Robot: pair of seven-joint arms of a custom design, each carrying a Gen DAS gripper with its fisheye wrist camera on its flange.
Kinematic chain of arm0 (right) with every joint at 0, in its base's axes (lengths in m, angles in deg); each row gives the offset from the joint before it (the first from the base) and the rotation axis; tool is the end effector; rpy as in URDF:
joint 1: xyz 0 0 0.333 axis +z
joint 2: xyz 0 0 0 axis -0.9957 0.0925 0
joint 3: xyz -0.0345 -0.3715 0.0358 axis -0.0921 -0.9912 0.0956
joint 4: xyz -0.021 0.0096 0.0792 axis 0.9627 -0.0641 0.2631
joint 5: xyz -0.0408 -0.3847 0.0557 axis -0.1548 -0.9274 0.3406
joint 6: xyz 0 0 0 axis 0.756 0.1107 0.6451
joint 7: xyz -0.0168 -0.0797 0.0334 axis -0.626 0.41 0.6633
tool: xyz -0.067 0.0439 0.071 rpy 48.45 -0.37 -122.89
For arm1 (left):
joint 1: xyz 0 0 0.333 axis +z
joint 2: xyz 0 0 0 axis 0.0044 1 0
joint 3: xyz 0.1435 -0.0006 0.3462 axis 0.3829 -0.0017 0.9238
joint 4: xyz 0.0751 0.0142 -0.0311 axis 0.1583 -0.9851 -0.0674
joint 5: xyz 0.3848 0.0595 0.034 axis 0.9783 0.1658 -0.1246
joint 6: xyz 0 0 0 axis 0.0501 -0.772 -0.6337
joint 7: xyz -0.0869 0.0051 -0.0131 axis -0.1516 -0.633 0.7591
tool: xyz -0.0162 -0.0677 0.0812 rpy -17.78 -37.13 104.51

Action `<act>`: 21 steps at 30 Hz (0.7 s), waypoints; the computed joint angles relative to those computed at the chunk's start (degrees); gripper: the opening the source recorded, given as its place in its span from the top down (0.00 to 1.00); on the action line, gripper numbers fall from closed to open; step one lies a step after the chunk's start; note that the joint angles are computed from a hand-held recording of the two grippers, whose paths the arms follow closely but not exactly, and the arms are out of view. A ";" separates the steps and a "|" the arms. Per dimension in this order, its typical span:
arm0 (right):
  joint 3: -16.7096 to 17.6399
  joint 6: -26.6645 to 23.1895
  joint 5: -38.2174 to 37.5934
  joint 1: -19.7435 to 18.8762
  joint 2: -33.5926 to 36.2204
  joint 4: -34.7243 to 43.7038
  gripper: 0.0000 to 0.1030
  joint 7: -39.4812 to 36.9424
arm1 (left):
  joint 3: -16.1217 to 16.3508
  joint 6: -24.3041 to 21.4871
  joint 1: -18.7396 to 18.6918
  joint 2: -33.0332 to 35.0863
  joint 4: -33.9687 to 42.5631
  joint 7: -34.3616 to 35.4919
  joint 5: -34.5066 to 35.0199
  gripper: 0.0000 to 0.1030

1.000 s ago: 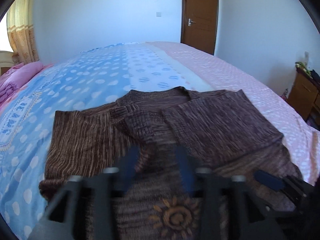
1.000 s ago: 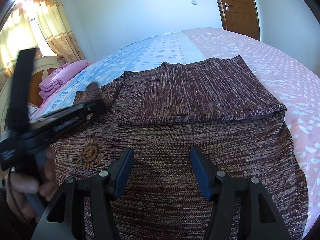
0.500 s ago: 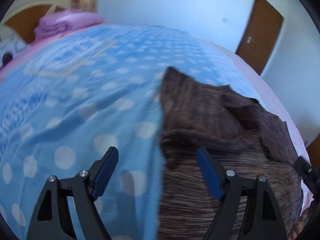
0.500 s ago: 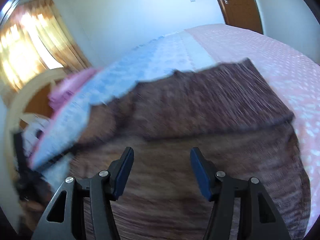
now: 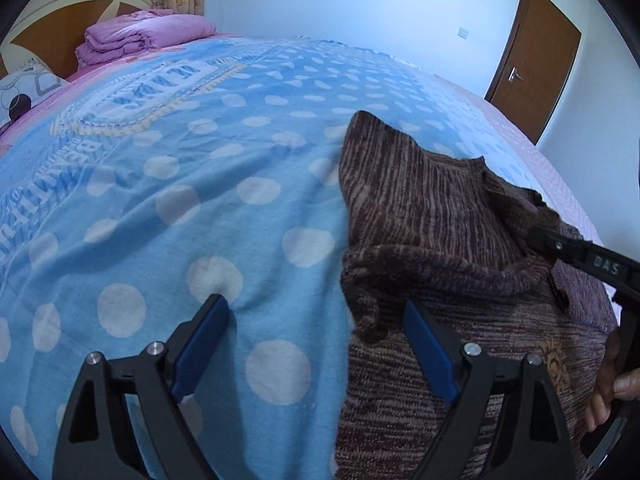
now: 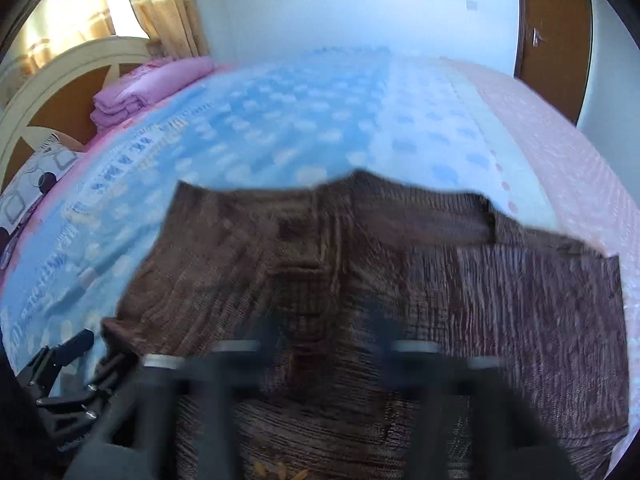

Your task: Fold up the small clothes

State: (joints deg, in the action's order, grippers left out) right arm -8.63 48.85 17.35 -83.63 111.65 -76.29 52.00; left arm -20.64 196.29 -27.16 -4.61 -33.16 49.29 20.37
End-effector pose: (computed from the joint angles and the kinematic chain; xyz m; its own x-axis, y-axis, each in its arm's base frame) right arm 0.7308 0.0923 0.4487 0.7545 -0.6363 -0.1609 -0.5705 -0.5146 -0.6401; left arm 0.5347 -0.3685 0.4135 0.7037 -0.6834 0.1945 -0.4406 -0.6344 -0.6351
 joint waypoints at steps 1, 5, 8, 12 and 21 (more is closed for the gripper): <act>0.46 -0.24 2.32 -1.24 -0.08 -0.06 0.90 -0.34 | 0.09 0.05 -0.12 -0.12 -0.21 -0.77 0.37 0.12; 0.41 -3.45 9.78 -5.46 -0.12 -0.11 0.90 0.35 | 0.01 -1.94 -0.55 0.19 0.51 -1.55 -0.08 0.16; -0.94 -7.17 9.27 -6.38 1.08 0.42 0.86 3.03 | 0.00 -1.68 -0.56 -0.10 0.00 -2.87 0.39 0.16; -1.23 -9.47 9.33 -7.45 1.78 1.52 0.73 4.35 | 0.03 -0.68 -0.48 -0.70 -1.04 -4.98 1.57 0.16; 0.18 4.67 15.60 -4.99 -2.66 -1.34 0.53 -11.48 | -0.38 -2.31 -0.36 0.14 0.33 -2.93 0.44 0.16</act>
State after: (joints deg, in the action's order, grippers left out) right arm -8.45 53.52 32.95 -88.62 108.99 -77.62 40.51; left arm -21.02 193.98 -27.52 -4.47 -32.83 46.35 20.81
